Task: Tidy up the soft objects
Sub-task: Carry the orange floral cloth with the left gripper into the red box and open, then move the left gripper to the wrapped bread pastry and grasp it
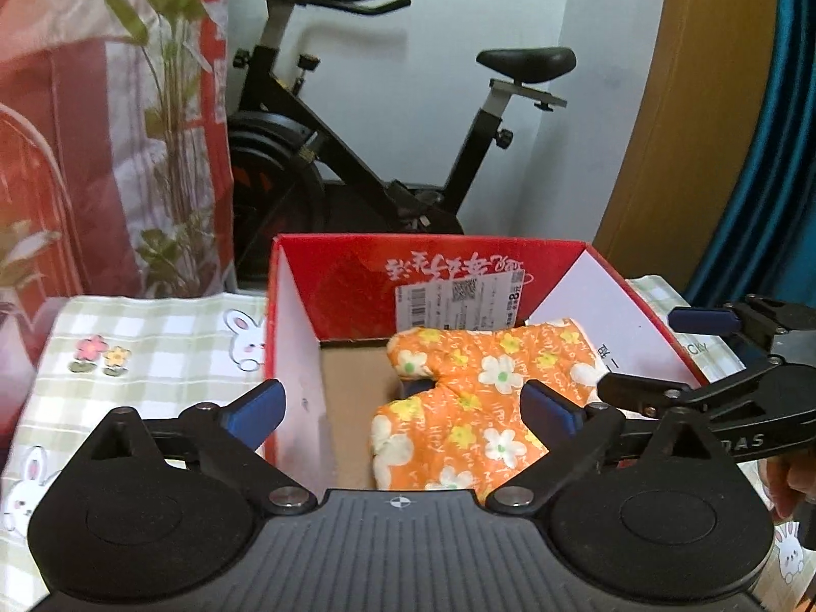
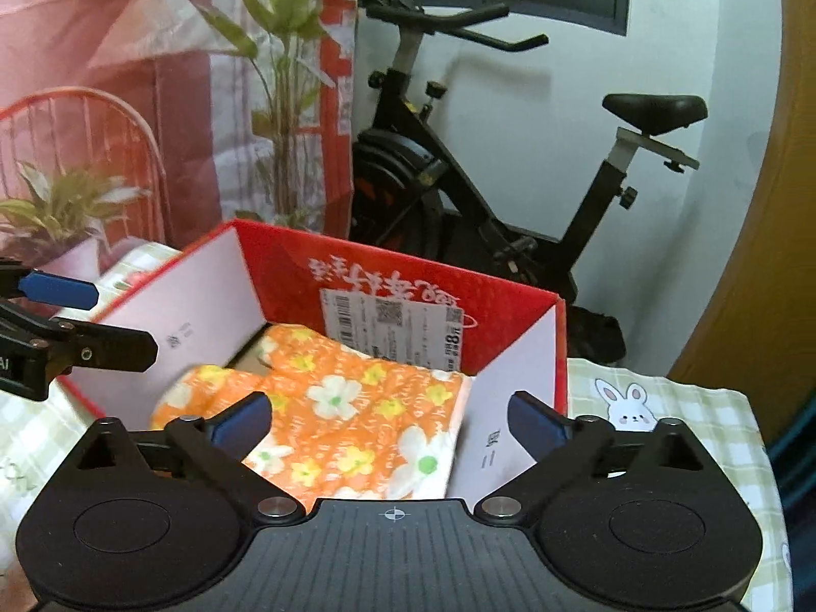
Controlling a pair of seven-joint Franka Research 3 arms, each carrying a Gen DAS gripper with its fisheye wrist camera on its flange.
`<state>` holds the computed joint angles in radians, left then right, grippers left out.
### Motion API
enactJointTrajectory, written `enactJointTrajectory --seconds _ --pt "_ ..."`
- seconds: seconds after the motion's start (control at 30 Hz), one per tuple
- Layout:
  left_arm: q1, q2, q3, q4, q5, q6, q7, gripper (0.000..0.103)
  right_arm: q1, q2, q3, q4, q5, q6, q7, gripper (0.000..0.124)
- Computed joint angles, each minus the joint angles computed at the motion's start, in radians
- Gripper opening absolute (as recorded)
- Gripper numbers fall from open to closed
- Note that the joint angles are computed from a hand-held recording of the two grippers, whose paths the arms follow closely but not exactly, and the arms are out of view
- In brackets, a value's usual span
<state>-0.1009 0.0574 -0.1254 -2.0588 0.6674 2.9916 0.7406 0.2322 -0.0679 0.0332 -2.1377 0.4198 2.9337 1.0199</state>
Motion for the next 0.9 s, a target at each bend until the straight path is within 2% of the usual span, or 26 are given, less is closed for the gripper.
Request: enactJointTrajectory --seconds 0.13,0.3,0.67,0.9 --pt "0.004 -0.073 -0.003 -0.049 0.11 -0.018 -0.086 0.1 0.021 -0.065 -0.009 -0.054 0.072 0.013 -0.051 0.103" --pt "0.031 -0.166 -0.039 -0.129 0.145 -0.019 -0.116 0.1 0.037 -0.14 -0.011 -0.129 0.095 0.057 -0.037 0.103" --pt "0.152 -0.362 -0.168 -0.305 0.368 -0.016 -0.376 0.1 0.196 -0.334 -0.117 -0.324 0.237 0.166 -0.105 0.103" --pt "0.185 -0.451 -0.204 -0.414 0.371 0.008 -0.477 0.1 0.215 -0.45 -0.124 -0.468 0.215 0.215 -0.043 0.103"
